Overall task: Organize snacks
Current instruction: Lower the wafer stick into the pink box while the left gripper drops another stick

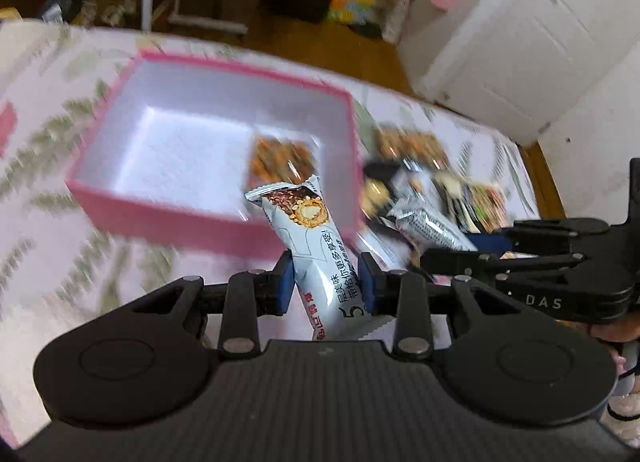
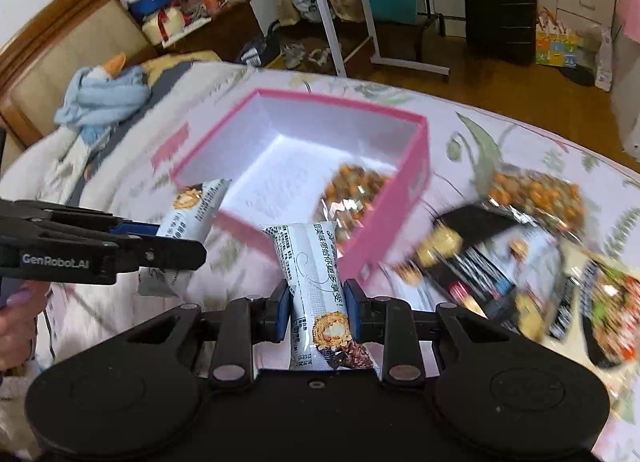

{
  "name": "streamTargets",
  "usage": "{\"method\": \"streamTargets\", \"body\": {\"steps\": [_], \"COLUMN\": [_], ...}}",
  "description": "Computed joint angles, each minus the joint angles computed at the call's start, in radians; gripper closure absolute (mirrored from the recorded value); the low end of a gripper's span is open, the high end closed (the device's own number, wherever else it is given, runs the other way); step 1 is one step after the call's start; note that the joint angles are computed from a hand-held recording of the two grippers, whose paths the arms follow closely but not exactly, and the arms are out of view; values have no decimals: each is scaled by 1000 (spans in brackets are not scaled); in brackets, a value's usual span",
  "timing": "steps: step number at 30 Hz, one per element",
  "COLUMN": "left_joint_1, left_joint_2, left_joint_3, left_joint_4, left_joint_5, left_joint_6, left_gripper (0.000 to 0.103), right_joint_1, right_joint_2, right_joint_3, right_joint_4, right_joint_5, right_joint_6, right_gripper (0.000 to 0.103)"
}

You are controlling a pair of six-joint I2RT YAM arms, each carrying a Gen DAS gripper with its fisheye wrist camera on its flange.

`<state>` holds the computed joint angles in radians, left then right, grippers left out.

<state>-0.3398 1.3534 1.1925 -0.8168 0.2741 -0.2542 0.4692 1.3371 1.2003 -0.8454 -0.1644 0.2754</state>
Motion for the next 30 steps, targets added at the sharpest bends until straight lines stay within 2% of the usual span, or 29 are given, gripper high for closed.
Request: {"method": "streamTargets", "body": {"steps": [4, 7, 10, 14, 17, 19, 24, 26, 27, 28, 30], "left_joint_1": [93, 133, 151, 185, 221, 239, 242, 241, 243, 242, 245], "left_joint_2": [117, 214, 353, 541, 657, 724, 796, 791, 789, 778, 734], "left_joint_3": [73, 87, 136, 248, 338, 399, 455, 442, 441, 430, 383], "left_joint_4": [42, 158, 233, 230, 207, 174, 156, 168, 167, 172, 205], "left_joint_5": [33, 28, 16, 48, 101, 128, 142, 134, 133, 124, 113], "left_joint_6": [65, 63, 73, 92, 70, 54, 26, 8, 13, 13, 27], "left_gripper": [70, 70, 70, 71, 71, 71, 70, 61, 57, 49, 45], "right_joint_1": [0, 6, 17, 24, 10, 5, -13, -28, -38, -46, -52], "right_joint_2": [187, 338, 495, 656, 747, 784, 803, 807, 806, 796, 758], "right_joint_3": [85, 178, 312, 446, 507, 527, 501, 510, 514, 508, 472], "right_joint_4": [114, 165, 163, 165, 166, 169, 231, 212, 195, 184, 195], "right_joint_5": [-23, -19, 2, 45, 26, 6, -40, -74, -94, -117, -145], "right_joint_6": [35, 42, 20, 8, 55, 102, 220, 227, 226, 221, 195], "right_gripper": [70, 70, 70, 70, 70, 70, 67, 64, 59, 57, 57]}}
